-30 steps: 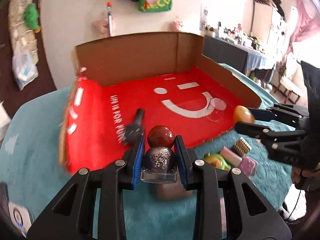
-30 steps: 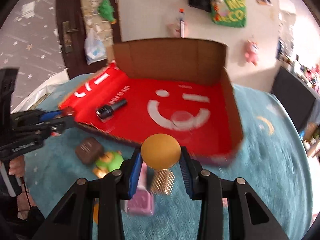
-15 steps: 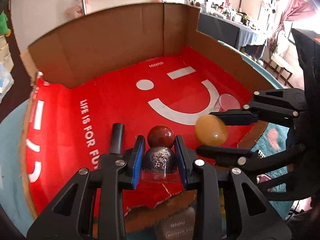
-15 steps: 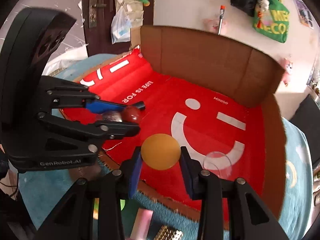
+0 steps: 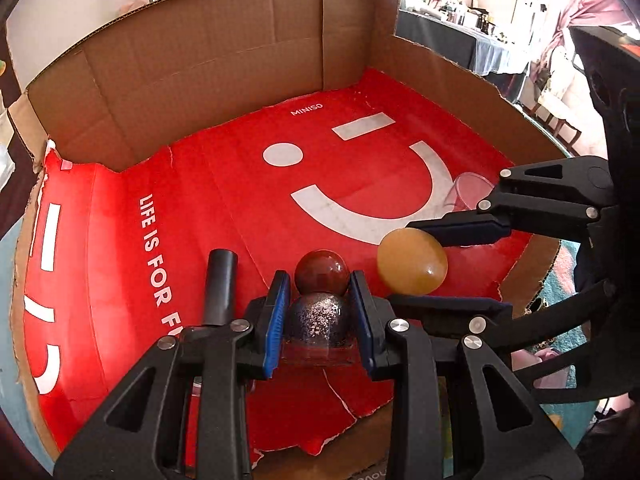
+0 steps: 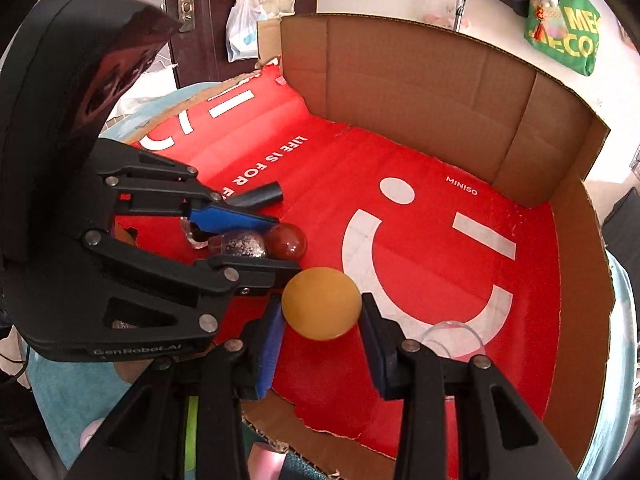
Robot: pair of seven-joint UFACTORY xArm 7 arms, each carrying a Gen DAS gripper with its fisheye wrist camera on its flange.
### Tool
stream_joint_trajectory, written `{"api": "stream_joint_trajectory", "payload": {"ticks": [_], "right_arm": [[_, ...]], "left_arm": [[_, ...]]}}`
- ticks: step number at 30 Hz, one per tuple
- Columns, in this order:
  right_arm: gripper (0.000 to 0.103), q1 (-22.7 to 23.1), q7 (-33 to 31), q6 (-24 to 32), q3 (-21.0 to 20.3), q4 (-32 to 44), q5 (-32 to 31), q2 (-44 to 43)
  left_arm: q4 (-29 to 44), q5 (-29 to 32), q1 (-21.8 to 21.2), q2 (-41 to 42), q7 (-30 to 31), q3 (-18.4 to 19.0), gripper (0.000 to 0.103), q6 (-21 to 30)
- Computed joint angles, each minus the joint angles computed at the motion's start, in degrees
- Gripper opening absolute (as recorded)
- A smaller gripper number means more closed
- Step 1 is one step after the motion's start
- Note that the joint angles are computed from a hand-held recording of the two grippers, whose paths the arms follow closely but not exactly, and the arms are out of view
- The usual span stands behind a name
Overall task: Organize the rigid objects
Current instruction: 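Carry the glitter jar with the left tool while the right tool carries the orange puff into the box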
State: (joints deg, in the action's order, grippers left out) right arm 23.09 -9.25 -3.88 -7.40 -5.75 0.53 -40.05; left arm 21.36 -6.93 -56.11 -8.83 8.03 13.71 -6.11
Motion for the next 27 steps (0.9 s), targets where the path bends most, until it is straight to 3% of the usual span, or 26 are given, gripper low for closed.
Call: {"api": "stream_joint_trajectory", "payload": {"ticks": [7, 12, 18, 27], "right_arm": [[0.040, 2.0, -1.5, 0.3, -3.7, 0.5, 0.9, 0.6], [0.040, 2.0, -1.5, 0.4, -3.1, 0.5, 1.3, 0.7], [0.040, 2.3, -2.6, 1.0, -3.8, 0.7, 1.6, 0.4], [0.041, 2.8, -3.6, 0.9, -4.4, 1.0, 2.4, 0.8]], "left_arm": [[0.1, 1.4, 3.2, 0.5, -1.2, -3.1, 0.029, -0.3], [-0.1, 2.7, 0.1, 0.4, -1.7, 0.5, 0.029, -0.8], [-0.3, 4.6, -0.2, 0.3, -3.1, 1.4, 0.029, -1.0], [-0.5, 4.9, -6.9, -0.4, -2.4, 8.4, 0.029, -1.1]]}}
